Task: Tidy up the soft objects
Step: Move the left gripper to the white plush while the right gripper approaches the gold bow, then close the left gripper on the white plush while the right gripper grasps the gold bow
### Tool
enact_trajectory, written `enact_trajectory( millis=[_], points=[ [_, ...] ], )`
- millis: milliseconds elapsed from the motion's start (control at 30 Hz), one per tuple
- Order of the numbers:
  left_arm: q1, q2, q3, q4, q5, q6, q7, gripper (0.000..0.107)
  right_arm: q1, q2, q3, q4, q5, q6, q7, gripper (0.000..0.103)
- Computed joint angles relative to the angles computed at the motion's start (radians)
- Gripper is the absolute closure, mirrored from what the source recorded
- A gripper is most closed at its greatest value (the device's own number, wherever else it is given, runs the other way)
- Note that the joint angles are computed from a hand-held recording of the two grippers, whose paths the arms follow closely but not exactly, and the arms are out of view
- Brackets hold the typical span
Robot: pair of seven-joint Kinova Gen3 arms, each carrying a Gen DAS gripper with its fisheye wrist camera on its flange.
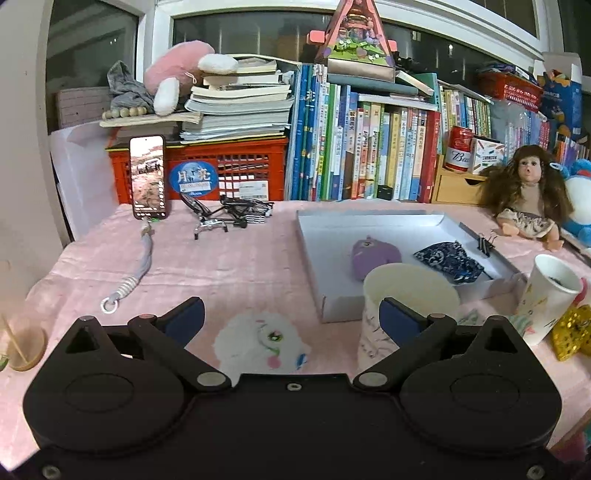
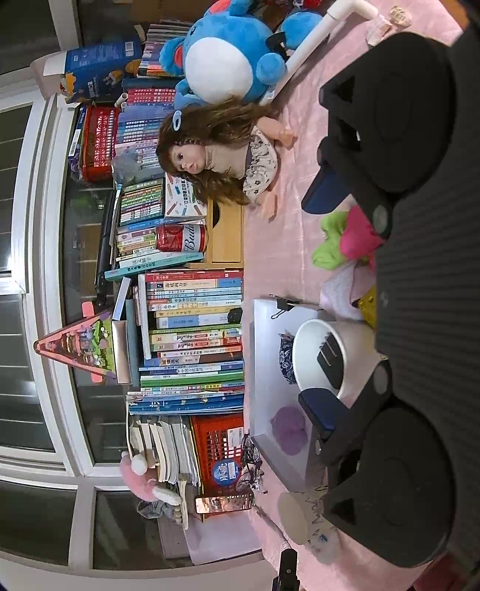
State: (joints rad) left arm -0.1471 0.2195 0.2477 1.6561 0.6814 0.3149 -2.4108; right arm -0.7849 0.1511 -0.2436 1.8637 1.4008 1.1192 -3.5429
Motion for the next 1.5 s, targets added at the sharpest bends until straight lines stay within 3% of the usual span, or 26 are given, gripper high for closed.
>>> enact_trajectory(
  millis=[100, 467, 700, 1000, 1167, 1500],
  points=[
    [0.002, -0.002, 0.001, 0.023, 0.009, -0.039, -0.024, 0.006, -0.004, 0.000, -0.002, 0.009, -0.001, 0.008, -0.022, 0.000],
    [0.059, 0.018, -0.060, 0.022, -0.179, -0.046, 0.188, 0.006, -0.007, -0.006, -0.012, 0.045, -0.026, 0.024, -0.092, 0.000],
    [0.056, 0.033, -0.053, 0.017, -0.255, -0.032, 0.276, 0.007, -0.015, 0.003, -0.013, 0.049, -0.047, 0.038, -0.089, 0.000],
    [0.068, 0.064, -0.059, -0.003, -0.305, -0.009, 0.353, 0.013, -0.022, 0.034, 0.001, 0.013, -0.120, 0.054, -0.005, 0.002],
    [0.076, 0.080, -0.069, -0.023, -0.331, 0.014, 0.401, 0.023, -0.018, 0.049, 0.017, -0.009, -0.165, 0.035, 0.047, 0.005],
    [0.098, 0.102, -0.081, -0.042, -0.375, 0.018, 0.464, 0.023, -0.013, 0.091, 0.050, -0.043, -0.231, -0.022, 0.105, 0.005]
  ],
)
